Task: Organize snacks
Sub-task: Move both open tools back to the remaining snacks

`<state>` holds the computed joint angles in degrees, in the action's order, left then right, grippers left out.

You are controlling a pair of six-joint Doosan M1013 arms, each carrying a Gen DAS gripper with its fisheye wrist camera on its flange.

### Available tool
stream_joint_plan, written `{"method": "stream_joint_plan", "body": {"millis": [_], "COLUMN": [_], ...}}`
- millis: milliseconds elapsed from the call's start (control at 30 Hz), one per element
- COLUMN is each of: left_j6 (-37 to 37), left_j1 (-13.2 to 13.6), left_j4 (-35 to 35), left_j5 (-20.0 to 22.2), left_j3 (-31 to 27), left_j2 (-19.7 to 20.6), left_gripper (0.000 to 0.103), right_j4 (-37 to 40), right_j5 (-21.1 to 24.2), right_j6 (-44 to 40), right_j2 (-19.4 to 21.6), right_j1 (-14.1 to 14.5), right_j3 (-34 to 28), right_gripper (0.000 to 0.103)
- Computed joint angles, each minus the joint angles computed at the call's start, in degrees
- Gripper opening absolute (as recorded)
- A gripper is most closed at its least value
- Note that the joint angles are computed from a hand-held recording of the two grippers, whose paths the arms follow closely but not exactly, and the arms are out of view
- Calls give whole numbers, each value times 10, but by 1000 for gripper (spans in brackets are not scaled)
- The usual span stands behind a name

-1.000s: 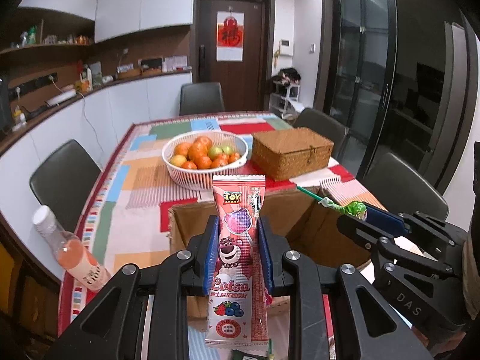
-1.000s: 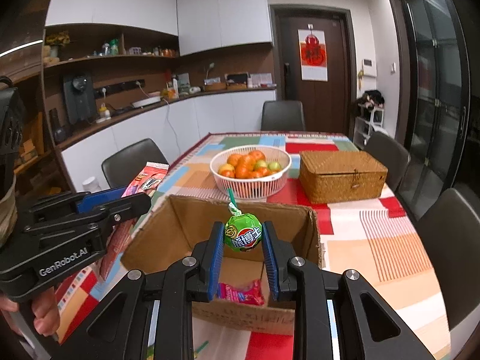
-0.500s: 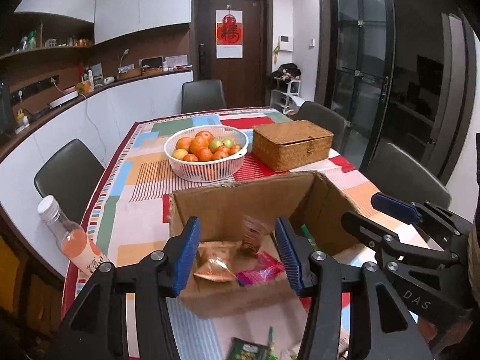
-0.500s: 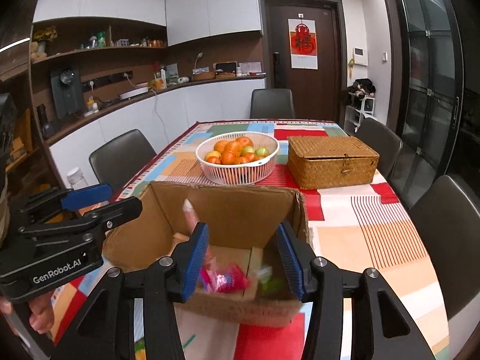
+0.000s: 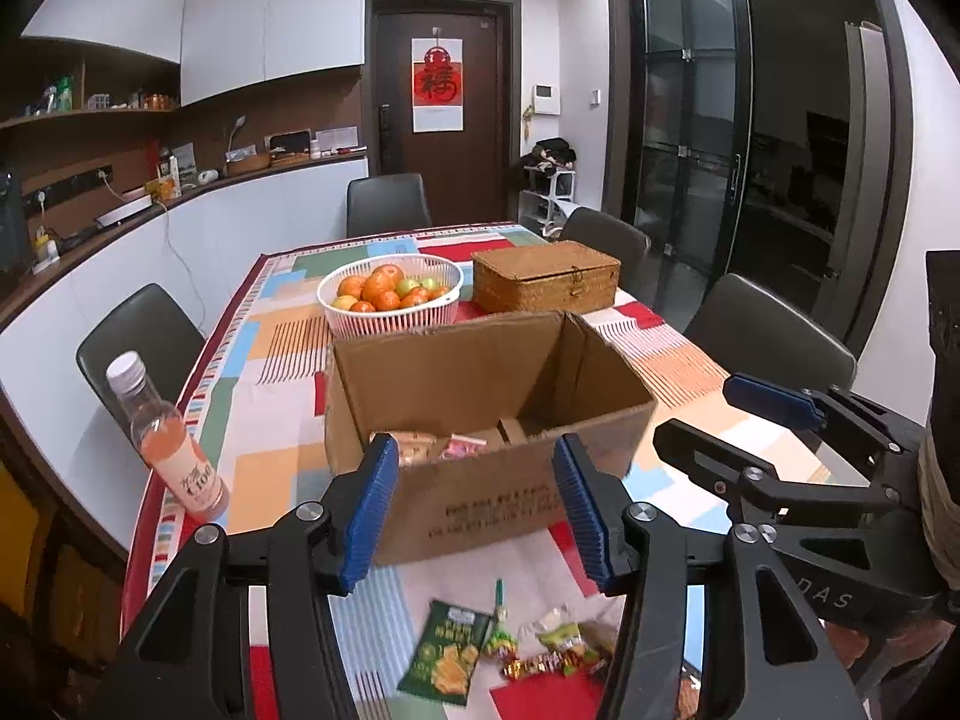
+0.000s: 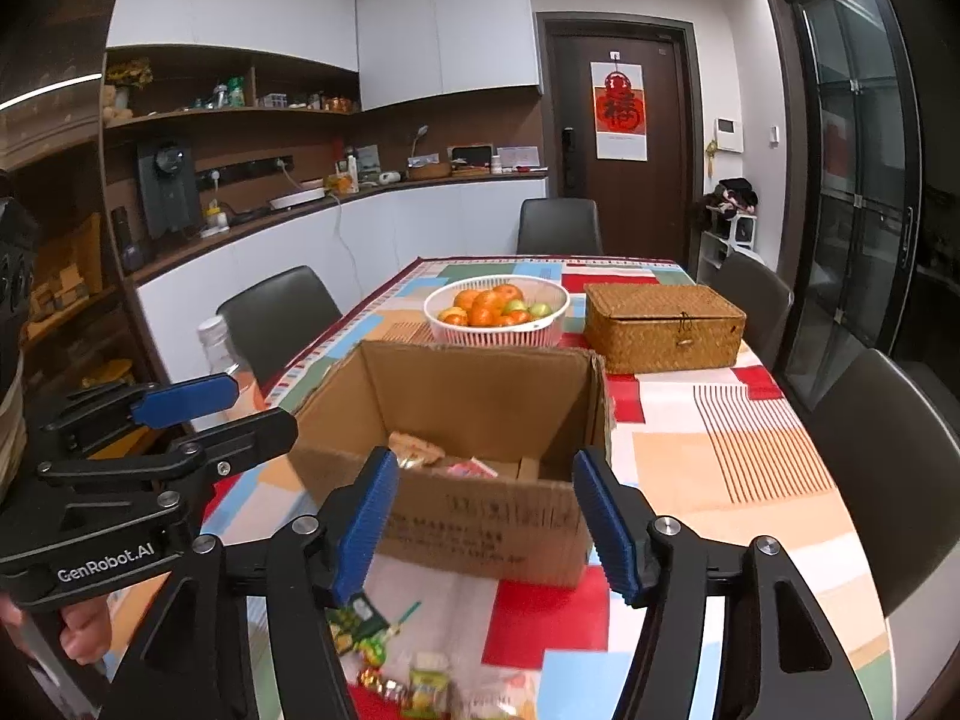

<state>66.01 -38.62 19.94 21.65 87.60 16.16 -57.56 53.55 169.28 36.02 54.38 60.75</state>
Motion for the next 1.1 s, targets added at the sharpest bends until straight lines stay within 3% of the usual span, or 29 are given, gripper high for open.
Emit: {"method": "stream_joint_plan", "body": {"millis": [200,600,1100], "left_j6": [-54,-7,48], "left_j1": [-10,-14,-11], "left_j4": [50,-10,-91], "left_j5": [3,33,77], "left_j3": [35,75,85], "left_j2": [-19,-24,-1], "left_gripper": [57,58,58], "right_j4": [10,82,187], "right_j5": [6,9,17], "right_j6": [11,13,-21], "right_j2": [-6,-10,1], "right_j1": [11,20,15], "right_j3": [19,54,66], "right_gripper": [66,66,66]}}
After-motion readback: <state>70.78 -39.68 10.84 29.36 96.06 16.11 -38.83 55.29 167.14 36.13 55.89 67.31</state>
